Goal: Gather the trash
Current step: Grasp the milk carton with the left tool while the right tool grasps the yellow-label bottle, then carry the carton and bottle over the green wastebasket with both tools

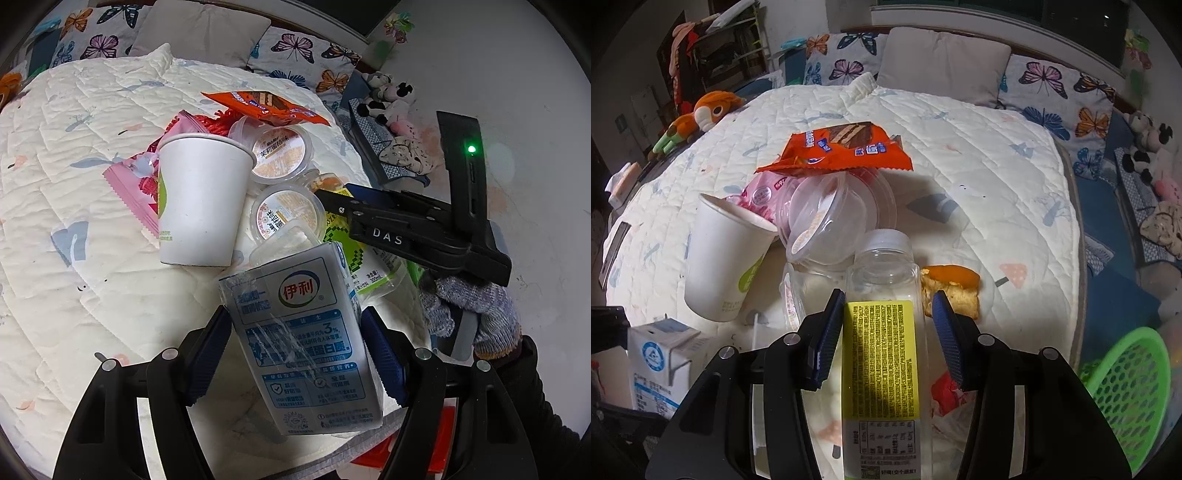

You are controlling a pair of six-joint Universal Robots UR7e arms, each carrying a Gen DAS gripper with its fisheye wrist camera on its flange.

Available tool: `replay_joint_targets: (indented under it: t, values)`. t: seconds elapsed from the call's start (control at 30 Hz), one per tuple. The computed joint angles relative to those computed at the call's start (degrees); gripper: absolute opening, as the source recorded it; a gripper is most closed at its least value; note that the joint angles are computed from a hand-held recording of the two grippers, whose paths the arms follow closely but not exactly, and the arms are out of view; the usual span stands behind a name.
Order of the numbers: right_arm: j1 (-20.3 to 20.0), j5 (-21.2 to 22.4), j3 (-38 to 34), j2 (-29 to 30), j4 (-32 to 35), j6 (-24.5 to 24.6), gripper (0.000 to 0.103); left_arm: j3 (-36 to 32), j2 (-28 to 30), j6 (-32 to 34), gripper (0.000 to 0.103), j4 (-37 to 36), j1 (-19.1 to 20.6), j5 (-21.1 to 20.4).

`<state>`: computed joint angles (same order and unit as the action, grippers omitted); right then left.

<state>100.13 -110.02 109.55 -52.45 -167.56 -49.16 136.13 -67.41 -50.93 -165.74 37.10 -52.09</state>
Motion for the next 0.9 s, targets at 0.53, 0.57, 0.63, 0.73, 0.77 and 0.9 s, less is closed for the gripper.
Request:
replay_joint_targets:
  t: [0.53, 0.57, 0.63, 0.73, 0.77, 0.9]
  values:
    - [0.25, -2.66, -2.24, 0.33, 5.79, 0.98, 0.051, 0.84, -0.72, 0.27, 0.07, -0.82, -0.17, 0.24]
    - [0.36, -3.16, -2.24, 0.66, 5.53, 0.85, 0.051, 0.86, -0.66, 0.17, 0.07, -0.83, -0.25, 0.21]
    - [0.32, -4.14, -2.37, 1.71, 4.64, 0.89, 0.051, 0.89, -0.68, 0.13, 0.07, -0.77, -0.41, 0.14]
    - [-0.01, -3.4, -1.82, 1.81, 3.68, 1.4, 0.046, 0.73, -1.13, 0.03, 0.07, 0.22, -0.67, 0.35]
    - [-0.01, -3.03, -1.35, 1.49, 2.81, 1.65, 0.046, 0.6, -1.15, 0.15, 0.07, 0.56, -0.74, 0.63]
    - [-0.05, 0.05, 0.9, -1.59, 1.65, 1.65, 0.046, 0.17, -1.2, 0.88, 0.07, 0.9, -1.22, 1.04]
